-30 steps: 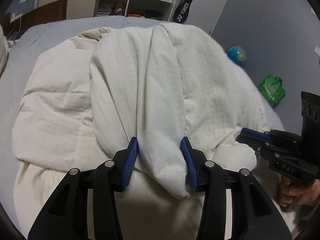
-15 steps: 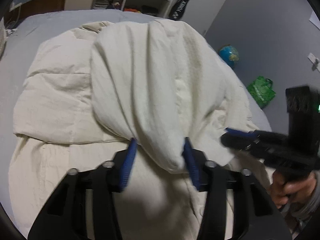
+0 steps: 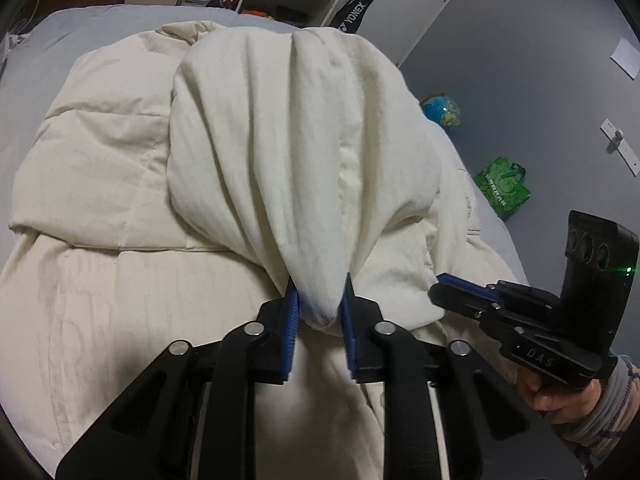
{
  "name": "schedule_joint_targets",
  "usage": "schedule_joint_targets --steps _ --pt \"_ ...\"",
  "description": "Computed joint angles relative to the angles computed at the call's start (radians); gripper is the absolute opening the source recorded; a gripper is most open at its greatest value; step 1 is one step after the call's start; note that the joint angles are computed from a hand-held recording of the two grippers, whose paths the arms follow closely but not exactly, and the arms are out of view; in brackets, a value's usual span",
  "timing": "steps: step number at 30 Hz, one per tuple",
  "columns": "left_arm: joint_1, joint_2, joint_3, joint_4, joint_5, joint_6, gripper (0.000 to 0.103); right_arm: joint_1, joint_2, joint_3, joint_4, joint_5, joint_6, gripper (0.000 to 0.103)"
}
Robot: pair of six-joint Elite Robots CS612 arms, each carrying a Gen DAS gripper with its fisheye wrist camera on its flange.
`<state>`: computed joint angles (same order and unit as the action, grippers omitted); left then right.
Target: Fold large clothes
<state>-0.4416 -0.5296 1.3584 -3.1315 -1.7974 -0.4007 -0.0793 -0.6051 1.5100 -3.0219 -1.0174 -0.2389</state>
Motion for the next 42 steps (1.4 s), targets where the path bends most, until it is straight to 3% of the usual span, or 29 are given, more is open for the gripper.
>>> schedule_joint_targets --steps 2,4,6,9,10,11,19,24,33,42 --pt "0.000 0.004 -0.014 0.050 0.002 -0.009 0.038 0.000 0.002 -0.008 0.025 -0.003 0.007 0.007" --pt "0.002 0.005 -0.012 0.051 0.001 -0.028 0.042 -0.005 0.001 -0.010 0.039 0.015 0.018 0.007" --pt "0.000 -0.005 -0.004 0.057 0.011 -0.032 0.062 -0.011 -0.007 0.000 0.035 0.033 0.028 0.010" --pt "0.002 -0.022 0.016 0.046 0.004 -0.031 0.081 -0.030 -0.024 0.023 0.042 0.094 0.039 0.028" --pt "0.003 -0.031 0.022 0.054 -0.007 -0.026 0.082 -0.036 -0.037 0.039 0.046 0.099 0.037 0.041" --pt "0.004 -0.037 0.025 0.068 -0.011 -0.022 0.082 -0.039 -0.045 0.051 0.043 0.098 0.040 0.048" --pt "0.014 -0.136 0.130 0.108 0.029 0.044 0.086 -0.110 -0.128 0.158 0.030 0.120 0.102 0.065" --pt "0.029 -0.199 0.211 0.094 0.099 0.013 0.088 -0.161 -0.159 0.217 -0.014 0.071 0.141 0.066" --pt "0.057 -0.254 0.314 0.073 0.142 -0.079 0.088 -0.230 -0.174 0.291 -0.108 0.049 0.329 0.066" --pt "0.073 -0.279 0.345 0.128 0.144 -0.132 0.088 -0.258 -0.179 0.322 -0.061 0.026 0.345 0.067"
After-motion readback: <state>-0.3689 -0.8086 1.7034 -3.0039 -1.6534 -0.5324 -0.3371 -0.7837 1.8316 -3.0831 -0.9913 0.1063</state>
